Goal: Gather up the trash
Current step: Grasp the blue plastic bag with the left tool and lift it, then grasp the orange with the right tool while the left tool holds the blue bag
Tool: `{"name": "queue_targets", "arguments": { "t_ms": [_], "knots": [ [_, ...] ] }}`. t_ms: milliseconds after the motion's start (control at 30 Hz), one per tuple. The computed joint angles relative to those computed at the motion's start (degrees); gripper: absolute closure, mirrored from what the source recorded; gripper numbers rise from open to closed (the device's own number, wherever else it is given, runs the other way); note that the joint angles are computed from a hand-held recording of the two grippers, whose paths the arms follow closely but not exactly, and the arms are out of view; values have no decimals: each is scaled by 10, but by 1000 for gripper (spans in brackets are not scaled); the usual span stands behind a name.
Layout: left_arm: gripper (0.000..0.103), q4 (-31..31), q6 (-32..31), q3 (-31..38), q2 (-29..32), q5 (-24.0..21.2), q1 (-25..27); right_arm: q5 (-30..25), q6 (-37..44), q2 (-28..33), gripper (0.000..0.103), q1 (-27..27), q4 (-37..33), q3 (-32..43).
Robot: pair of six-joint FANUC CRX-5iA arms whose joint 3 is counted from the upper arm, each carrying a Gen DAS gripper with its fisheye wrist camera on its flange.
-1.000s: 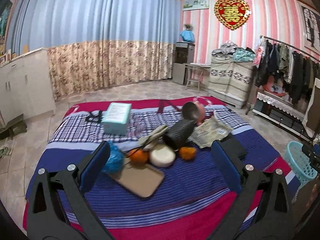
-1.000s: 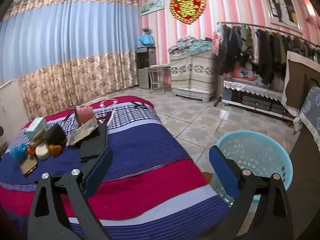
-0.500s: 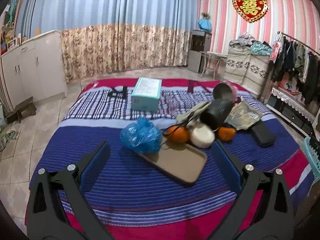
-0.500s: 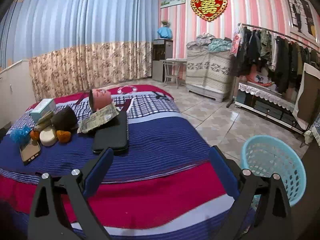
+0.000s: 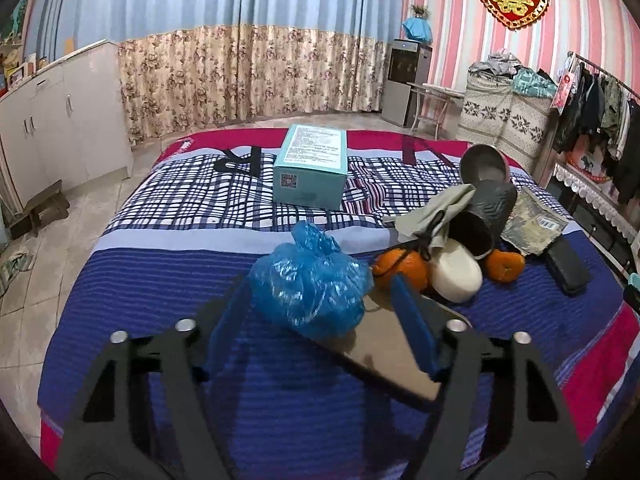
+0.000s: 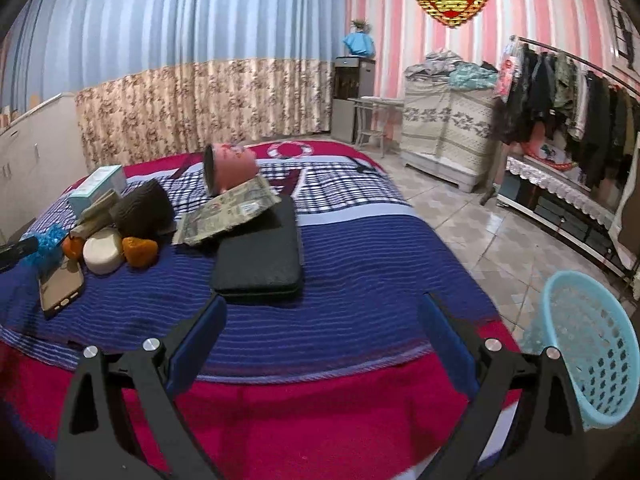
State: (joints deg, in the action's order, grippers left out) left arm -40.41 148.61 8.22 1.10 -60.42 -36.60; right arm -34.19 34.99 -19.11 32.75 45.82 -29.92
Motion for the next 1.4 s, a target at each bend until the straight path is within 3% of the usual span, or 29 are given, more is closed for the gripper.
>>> {"name": "queue_targets", "arguments": {
  "t_ms": [33,100,267,367,567,767,900,967,1033,1067,1167,1400],
  "knots": [
    [45,6,-8,-1,1,8,5,2,7,4,8,3,-3,3],
    [64,30,-32,-6,4,28,21,5,21,13,8,10,-7,10],
    [76,67,-45,-35,-12,68,46,15,103,49,8,35,-67,53],
    [82,52,-41,-36,-21,57,41,13,135,68,9,52,-83,71],
    [83,-5,3,-47,-64,27,20,15,194,110,9,74,-129,117],
    [83,-16,24,-64,-91,17,28,-5,303,161,14,80,-236,199],
    [83,0,22,-73,-96,22,42,-57,385,206,37,73,-323,270],
    [83,4,17,-72,-95,21,41,-73,410,223,39,67,-355,295],
    [83,5,10,-67,-91,19,38,-94,443,238,60,60,-392,319],
    [83,4,8,-63,-88,16,35,-98,440,240,62,61,-390,320],
    [83,8,6,-54,-81,18,28,-86,448,223,69,56,-406,307],
    [83,1,-13,-16,-56,26,0,-30,365,116,69,65,-315,197]
  ]
}}
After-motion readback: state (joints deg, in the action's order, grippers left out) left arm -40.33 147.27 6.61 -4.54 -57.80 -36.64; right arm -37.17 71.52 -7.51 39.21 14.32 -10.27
